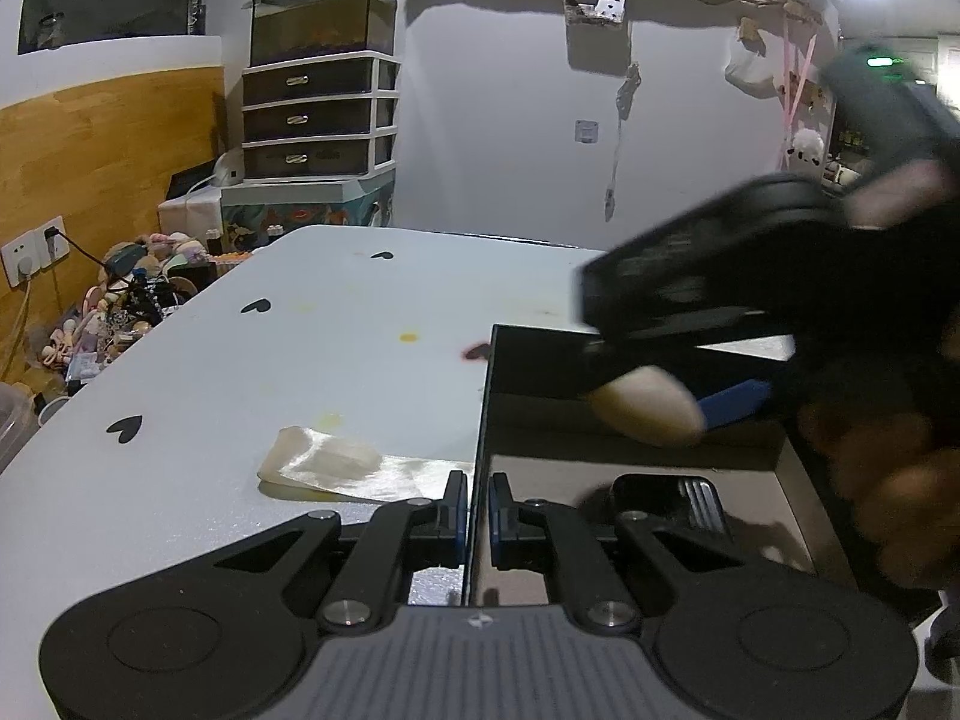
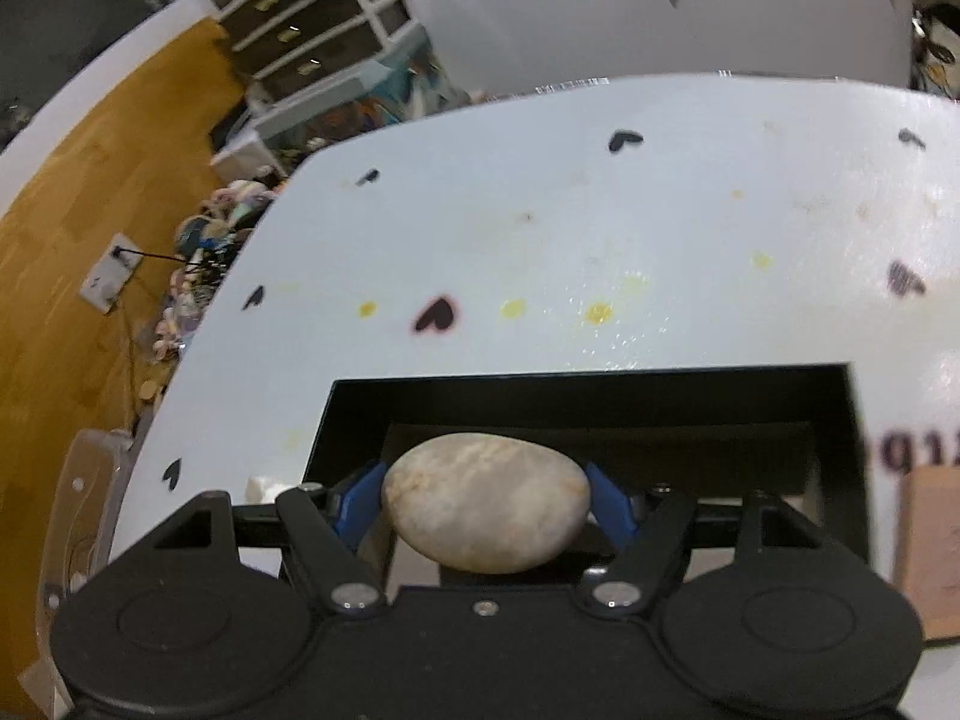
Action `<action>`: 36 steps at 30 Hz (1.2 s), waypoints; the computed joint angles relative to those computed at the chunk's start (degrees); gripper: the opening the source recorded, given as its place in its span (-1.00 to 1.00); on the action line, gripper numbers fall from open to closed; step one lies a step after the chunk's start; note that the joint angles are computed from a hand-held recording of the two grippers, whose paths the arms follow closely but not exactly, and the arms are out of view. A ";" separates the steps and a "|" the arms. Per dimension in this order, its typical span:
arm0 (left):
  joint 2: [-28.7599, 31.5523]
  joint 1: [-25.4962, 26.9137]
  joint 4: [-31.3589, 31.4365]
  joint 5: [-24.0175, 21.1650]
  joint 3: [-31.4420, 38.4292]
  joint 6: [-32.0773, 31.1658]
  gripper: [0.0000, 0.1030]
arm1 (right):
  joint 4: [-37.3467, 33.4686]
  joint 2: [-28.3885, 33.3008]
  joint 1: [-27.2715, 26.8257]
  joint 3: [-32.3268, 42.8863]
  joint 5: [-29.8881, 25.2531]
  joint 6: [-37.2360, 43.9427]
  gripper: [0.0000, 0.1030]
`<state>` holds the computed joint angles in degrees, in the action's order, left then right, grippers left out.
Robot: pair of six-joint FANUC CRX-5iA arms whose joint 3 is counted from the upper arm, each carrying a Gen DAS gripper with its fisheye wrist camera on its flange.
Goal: Organize rigid objects
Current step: 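Lower the stone into the box and open the right tool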
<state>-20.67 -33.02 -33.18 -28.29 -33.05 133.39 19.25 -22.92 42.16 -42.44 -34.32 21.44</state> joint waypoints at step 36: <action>0.67 -1.20 -1.81 -1.54 0.86 1.92 -0.85 | 22.62 -18.04 6.19 -14.76 -1.19 -8.87 0.61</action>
